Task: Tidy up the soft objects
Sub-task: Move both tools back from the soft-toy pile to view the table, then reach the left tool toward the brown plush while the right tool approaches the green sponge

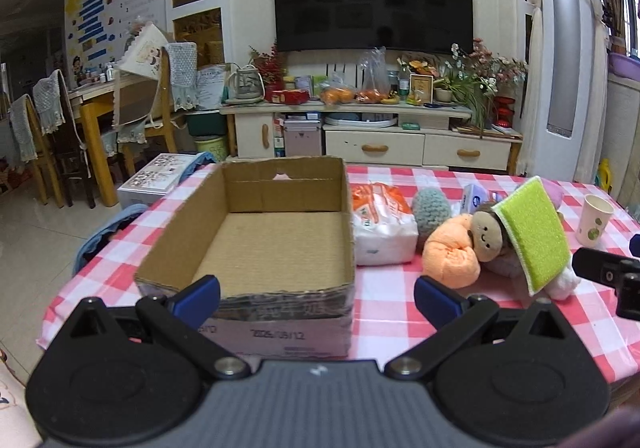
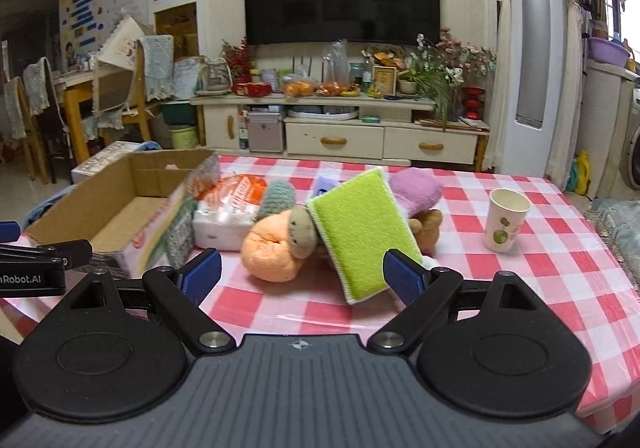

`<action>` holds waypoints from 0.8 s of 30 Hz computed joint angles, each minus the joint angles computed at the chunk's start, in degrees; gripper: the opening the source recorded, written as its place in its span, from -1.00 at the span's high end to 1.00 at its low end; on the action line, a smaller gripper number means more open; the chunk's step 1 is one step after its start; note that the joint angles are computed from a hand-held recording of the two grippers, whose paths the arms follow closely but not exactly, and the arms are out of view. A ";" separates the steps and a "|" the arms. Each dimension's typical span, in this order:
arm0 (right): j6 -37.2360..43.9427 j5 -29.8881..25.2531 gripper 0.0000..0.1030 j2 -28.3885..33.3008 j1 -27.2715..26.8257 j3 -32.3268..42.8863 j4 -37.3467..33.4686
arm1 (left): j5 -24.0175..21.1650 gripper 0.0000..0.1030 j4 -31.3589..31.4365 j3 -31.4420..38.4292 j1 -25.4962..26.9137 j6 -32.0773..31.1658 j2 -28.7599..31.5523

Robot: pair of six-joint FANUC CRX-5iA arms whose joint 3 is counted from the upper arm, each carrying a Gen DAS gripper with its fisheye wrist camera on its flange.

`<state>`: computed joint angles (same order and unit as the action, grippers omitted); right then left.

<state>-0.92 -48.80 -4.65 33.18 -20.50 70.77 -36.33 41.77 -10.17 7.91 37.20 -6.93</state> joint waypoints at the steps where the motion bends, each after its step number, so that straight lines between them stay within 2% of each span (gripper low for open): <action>1: 0.24 0.16 -1.00 -0.05 0.03 0.12 0.10 | 0.13 -0.99 0.45 -0.17 0.09 -0.34 -0.08; 17: -1.78 -1.78 -1.00 -1.14 0.81 -1.40 3.45 | -0.23 -0.99 1.49 -0.74 -0.74 -1.57 -0.19; 24: -5.32 -1.61 -1.00 -1.25 0.04 -2.90 4.60 | -0.89 -0.98 3.39 -1.16 -2.71 -5.05 0.52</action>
<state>-6.24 -50.41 -5.90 33.21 -23.41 75.37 -37.21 45.16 -11.34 5.20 32.15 -6.41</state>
